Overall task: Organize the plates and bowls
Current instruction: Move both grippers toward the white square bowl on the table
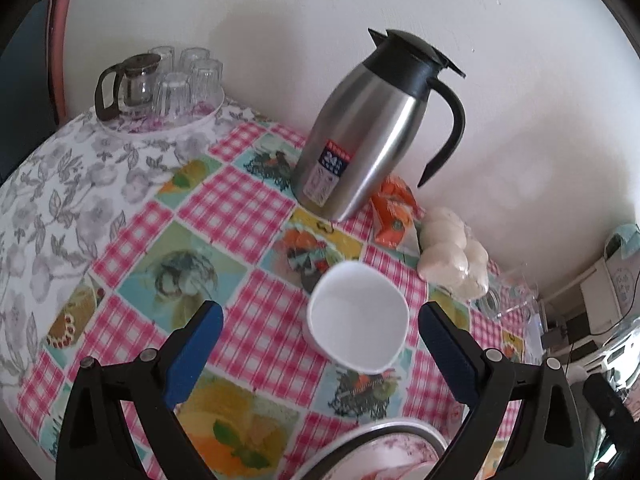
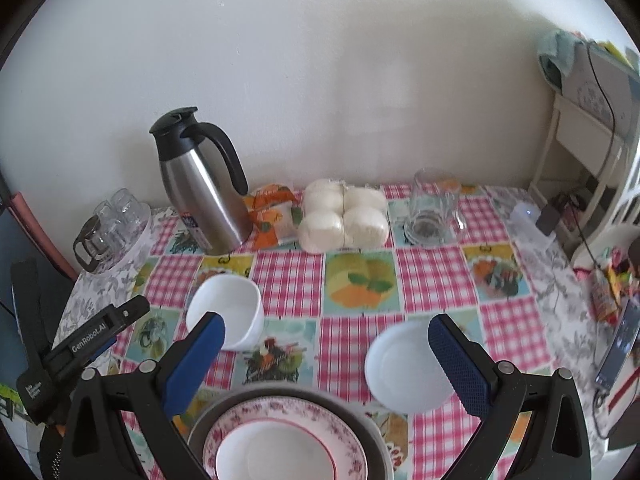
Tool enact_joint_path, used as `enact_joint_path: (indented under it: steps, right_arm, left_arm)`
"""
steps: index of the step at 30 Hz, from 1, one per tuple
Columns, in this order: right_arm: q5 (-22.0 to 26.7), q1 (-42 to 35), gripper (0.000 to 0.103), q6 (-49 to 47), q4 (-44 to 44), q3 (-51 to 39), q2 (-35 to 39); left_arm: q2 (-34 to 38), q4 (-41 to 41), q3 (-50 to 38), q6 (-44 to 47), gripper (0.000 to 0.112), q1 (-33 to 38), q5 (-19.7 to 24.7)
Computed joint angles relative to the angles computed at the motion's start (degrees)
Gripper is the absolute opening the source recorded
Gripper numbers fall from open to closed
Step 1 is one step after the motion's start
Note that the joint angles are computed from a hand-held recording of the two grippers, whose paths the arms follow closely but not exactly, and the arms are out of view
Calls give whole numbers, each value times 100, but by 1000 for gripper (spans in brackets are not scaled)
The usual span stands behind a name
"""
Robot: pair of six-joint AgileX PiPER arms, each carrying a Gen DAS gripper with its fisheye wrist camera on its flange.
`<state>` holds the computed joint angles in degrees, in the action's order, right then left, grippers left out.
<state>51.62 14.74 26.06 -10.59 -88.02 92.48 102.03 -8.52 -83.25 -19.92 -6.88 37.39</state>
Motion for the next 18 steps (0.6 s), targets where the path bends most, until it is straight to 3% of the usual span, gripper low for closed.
enact_joint_path:
  steps: [7,14,16,18]
  right_arm:
    - [493,127,100,-135,-88,-1153,879]
    - [823,222,85,-210,86,-1871,1826]
    - [915,230,82,-242,214,-2061,2129]
    - [1017,261,76,-294,323,-2273,2426]
  left_arm:
    - [560,-126,-485,48,98,91,155]
    - [1089,-370,-803,280,97,170,274]
    - [1262,-454,-883,363,95,212,353]
    - [1404,-566,-932,459,84,261,420]
